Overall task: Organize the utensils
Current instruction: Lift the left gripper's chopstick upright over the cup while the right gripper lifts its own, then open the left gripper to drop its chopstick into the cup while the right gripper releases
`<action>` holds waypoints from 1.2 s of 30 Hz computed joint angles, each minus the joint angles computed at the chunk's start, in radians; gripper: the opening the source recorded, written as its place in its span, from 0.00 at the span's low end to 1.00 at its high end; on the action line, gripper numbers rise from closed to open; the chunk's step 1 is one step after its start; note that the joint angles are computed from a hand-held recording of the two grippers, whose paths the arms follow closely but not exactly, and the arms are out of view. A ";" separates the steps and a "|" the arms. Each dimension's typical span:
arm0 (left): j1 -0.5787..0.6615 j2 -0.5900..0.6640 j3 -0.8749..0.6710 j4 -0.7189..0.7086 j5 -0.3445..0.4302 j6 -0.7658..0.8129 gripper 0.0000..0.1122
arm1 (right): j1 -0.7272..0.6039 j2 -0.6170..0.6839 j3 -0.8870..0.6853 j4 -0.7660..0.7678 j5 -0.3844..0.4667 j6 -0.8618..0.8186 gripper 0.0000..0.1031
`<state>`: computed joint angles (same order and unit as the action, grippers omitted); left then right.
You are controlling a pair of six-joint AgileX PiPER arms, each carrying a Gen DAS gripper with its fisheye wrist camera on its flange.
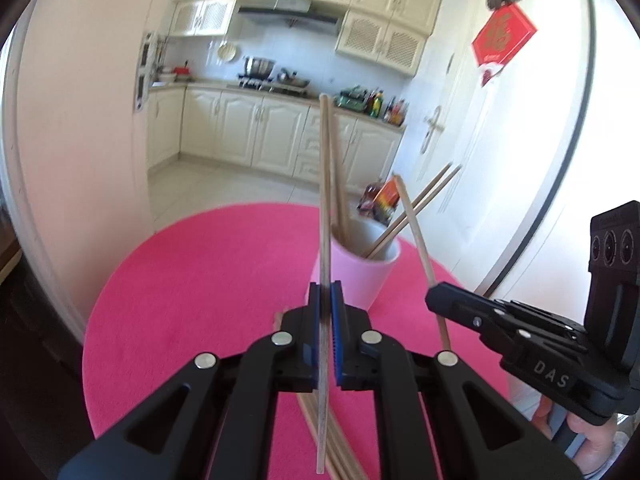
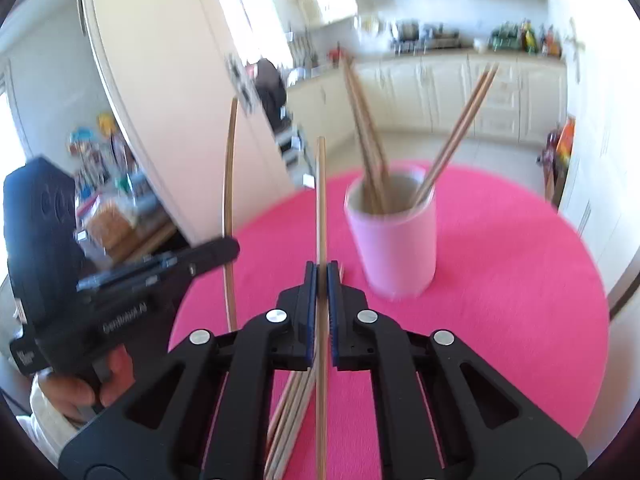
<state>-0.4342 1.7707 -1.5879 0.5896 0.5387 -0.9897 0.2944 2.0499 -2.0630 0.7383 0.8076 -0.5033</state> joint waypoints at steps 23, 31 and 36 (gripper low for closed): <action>-0.003 0.358 -0.589 0.306 -0.132 -0.104 0.05 | -0.035 0.220 -0.210 0.839 -0.425 -0.722 0.06; 0.027 0.441 -0.654 0.407 -0.163 -0.218 0.05 | -0.008 0.316 -0.352 0.821 -0.479 -0.705 0.06; 0.050 0.449 -0.627 0.332 -0.173 -0.166 0.05 | 0.004 0.330 -0.344 0.887 -0.502 -0.789 0.06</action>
